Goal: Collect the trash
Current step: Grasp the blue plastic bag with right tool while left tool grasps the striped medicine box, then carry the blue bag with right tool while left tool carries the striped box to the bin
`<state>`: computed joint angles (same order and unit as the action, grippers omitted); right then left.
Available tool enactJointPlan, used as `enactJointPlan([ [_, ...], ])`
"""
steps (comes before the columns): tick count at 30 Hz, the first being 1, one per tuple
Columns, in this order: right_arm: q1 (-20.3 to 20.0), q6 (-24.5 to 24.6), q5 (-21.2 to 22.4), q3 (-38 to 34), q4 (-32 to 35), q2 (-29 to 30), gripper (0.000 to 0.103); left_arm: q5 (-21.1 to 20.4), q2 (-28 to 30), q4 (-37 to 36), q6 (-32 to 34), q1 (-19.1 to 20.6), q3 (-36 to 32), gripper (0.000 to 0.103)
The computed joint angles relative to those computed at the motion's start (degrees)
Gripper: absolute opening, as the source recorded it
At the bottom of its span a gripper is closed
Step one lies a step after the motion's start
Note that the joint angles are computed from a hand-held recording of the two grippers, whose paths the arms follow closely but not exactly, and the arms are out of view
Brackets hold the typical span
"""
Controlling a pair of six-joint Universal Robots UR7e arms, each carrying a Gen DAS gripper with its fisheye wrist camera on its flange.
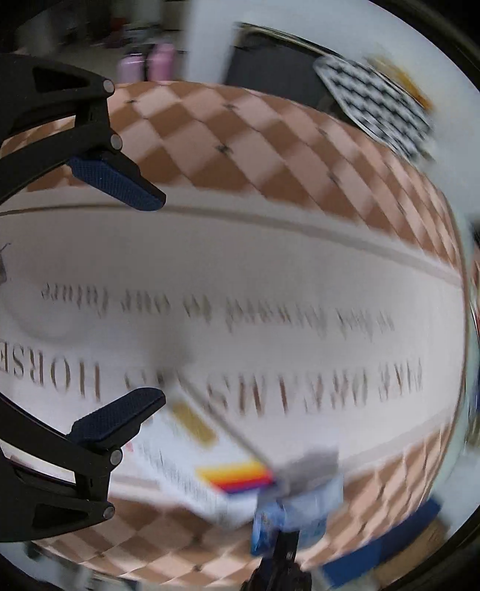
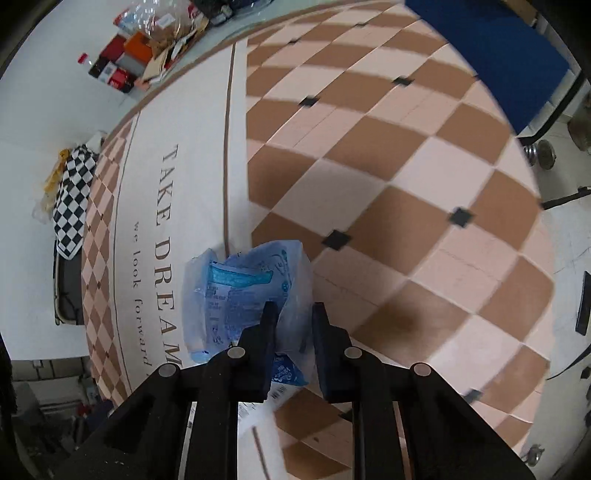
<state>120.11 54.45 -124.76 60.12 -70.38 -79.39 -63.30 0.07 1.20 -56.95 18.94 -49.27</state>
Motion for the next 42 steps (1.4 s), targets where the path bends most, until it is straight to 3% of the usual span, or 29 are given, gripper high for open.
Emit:
enactJointPlan([
  [5,2.17,6.87,-3.3,-1.38,7.71,-3.31,0.018,-3.08,0.55,-10.3,15.14,-0.79,4.86,0.098],
  [9,2.8,13.57,-3.41,0.28,13.23,-7.56,0.018,-6.62,0.58,-14.92,25.86,-0.6,9.97,0.098],
  [15,1.89,17.65,-2.09,5.46,13.58,-12.93,0.018,-9.15,0.91,-17.05,32.49,-0.21,15.52,0.098],
  [18,1.72,18.76,-1.74,4.55,15.53,-12.58,0.03,-9.67,1.25,-17.09,34.26,-0.28,16.72,0.097],
  [21,2.2,18.66,-2.3,3.73,16.11,-12.21,0.05,-10.69,1.7,-17.29,34.09,-0.28,16.29,0.093],
  [22,2.46,18.68,-2.66,3.11,16.74,-11.88,0.053,-11.25,1.91,-17.28,33.74,-0.29,15.82,0.079],
  [25,2.86,17.67,-3.31,2.16,16.87,-11.15,0.055,-12.67,2.47,-16.19,30.07,0.01,13.06,0.077],
  [30,2.27,16.52,-2.72,1.91,15.66,-10.45,0.055,-14.55,2.06,-13.23,10.54,1.83,7.56,0.077],
  [33,2.02,16.15,-2.42,2.15,15.09,-10.12,0.055,-14.83,2.8,-12.09,2.08,2.12,2.67,0.077],
  [38,1.91,16.17,-2.32,3.1,14.74,-10.01,0.055,-12.41,1.72,-10.69,7.5,0.61,8.08,0.079],
  [39,2.07,16.29,-2.68,3.28,14.78,-9.96,0.053,-11.46,1.68,-10.8,8.21,0.14,8.95,0.079],
  [42,2.18,15.91,-2.67,3.67,15.11,-9.7,0.025,-10.97,1.52,-11.43,8.75,-0.12,9.44,0.081],
])
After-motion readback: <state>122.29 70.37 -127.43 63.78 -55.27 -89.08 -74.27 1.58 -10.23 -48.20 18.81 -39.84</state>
